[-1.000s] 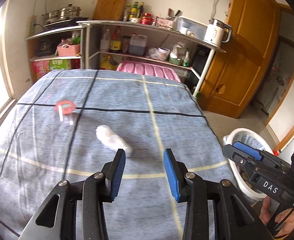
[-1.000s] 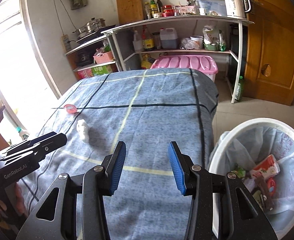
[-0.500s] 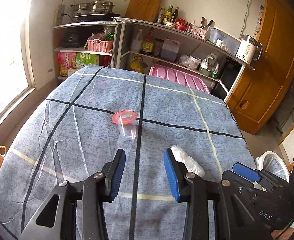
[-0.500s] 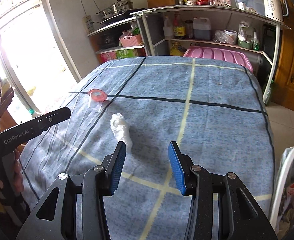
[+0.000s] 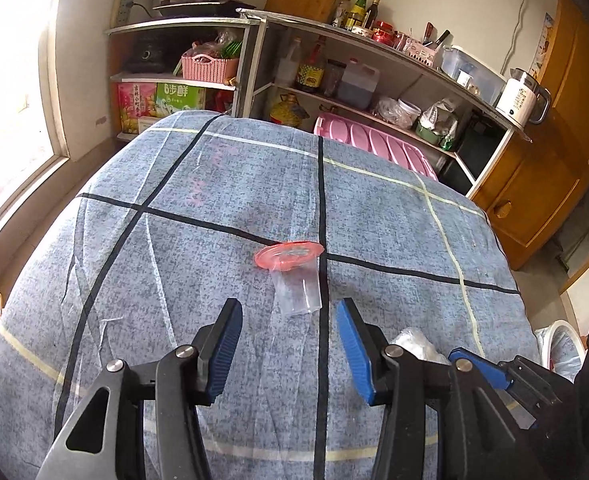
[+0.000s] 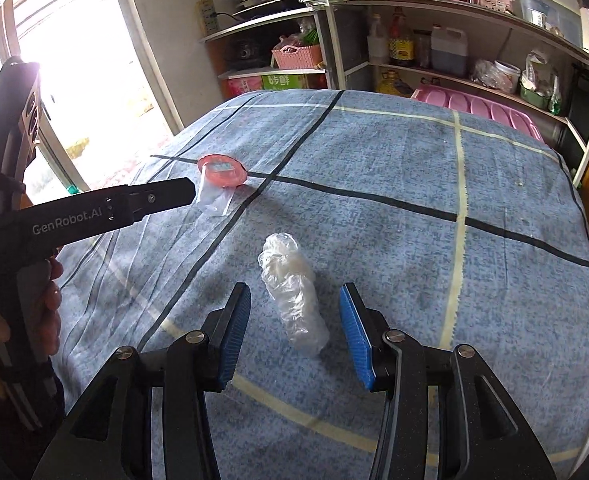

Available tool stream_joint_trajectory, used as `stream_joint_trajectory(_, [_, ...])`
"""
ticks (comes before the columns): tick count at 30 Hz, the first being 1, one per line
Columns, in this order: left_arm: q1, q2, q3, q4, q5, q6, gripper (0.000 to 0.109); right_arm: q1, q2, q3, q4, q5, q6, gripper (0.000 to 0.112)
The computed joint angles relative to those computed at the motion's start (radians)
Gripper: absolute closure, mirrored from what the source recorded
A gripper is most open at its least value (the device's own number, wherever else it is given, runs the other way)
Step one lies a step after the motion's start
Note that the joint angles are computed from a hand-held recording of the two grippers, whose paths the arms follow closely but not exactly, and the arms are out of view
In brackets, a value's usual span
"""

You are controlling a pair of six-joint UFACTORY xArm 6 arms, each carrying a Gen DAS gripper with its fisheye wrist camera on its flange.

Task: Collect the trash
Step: 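Grasp the pink-lidded clear cup with the left gripper while the right grasps the plastic bag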

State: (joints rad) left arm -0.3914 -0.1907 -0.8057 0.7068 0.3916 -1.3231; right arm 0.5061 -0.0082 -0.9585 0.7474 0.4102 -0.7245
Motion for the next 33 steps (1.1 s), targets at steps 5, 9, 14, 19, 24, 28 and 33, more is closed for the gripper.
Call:
stream_joint_trajectory(5, [0.022,0.060,-0.038,-0.035,-0.022,0.035,0.060,0.002,0.011,-0.001,-0.006,-0.014,-0.006,0.067])
stream_joint_trajectory(9, [0.035,0.102,-0.065,-0.060,-0.041,0.065,0.060,0.000,0.018,-0.006,0.011,-0.005,-0.009,0.074])
stream_joint_trajectory(14, [0.043,0.140,-0.087,-0.080,-0.052,0.081,0.060,-0.003,0.025,-0.009,0.040,0.002,-0.021,0.085])
stream_joint_trajectory(19, [0.047,0.161,-0.097,-0.077,-0.067,0.082,0.060,-0.007,0.025,-0.011,0.059,0.013,-0.036,0.086])
stream_joint_trajectory(24, [0.046,0.171,-0.112,-0.052,-0.048,0.060,0.076,-0.014,0.024,-0.012,0.083,0.021,-0.049,0.086])
stream_joint_trajectory(28, [0.046,0.168,-0.110,-0.028,-0.044,0.043,0.076,-0.019,0.022,-0.012,0.090,0.028,-0.053,0.086])
stream_joint_trajectory(33, [0.038,0.158,-0.109,-0.005,-0.021,0.025,0.077,-0.019,0.025,-0.015,0.104,0.030,-0.058,0.086])
